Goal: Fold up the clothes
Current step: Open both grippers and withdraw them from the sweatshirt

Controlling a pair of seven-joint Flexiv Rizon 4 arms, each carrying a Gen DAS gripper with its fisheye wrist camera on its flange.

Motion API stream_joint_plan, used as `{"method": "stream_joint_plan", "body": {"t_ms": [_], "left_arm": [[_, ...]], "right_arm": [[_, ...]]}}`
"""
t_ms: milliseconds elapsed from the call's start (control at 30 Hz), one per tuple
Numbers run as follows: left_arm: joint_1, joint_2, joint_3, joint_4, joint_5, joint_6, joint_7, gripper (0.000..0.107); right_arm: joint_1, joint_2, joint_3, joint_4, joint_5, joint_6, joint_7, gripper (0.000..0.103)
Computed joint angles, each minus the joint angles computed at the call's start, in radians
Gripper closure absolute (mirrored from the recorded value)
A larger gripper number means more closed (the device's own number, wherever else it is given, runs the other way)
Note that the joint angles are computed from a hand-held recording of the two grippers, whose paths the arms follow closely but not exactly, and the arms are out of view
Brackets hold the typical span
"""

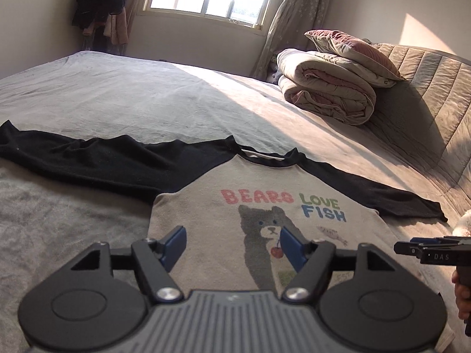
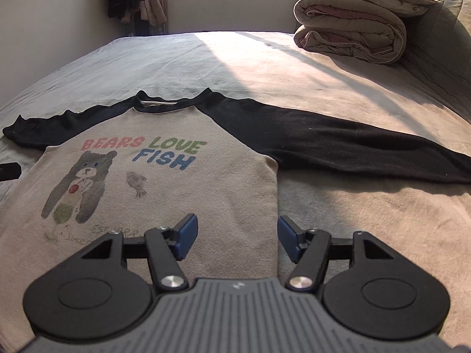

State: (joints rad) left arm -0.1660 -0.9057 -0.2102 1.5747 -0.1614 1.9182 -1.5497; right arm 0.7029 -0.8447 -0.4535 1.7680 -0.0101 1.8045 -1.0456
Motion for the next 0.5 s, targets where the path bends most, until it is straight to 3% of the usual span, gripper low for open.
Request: {"method": "stream_joint_plan", "body": {"t_ms": [100,233,500], "left_arm": [[-0.051,-0.018,0.047,-0.05,-0.058,-0.013,-0.015,0.034],[-0.065,-0.044,0.051,-0.112,-0.078,-0.048,-0.013,0.031],[-0.182,-0.086,0.218,-0.208,-0.2,-0.118,-0.039,0.014]], "right_arm": [[-0.012,-0.01,-0.01,-0.005,0.061,0.012,0.06,0.039],[-0.033,-0.026,-0.042,-0.028,0.116,-0.013,0.165,0.039],[-0.092,-0.087,-0.108,-0.087,0.187,-0.047,0.445,0.039]]}}
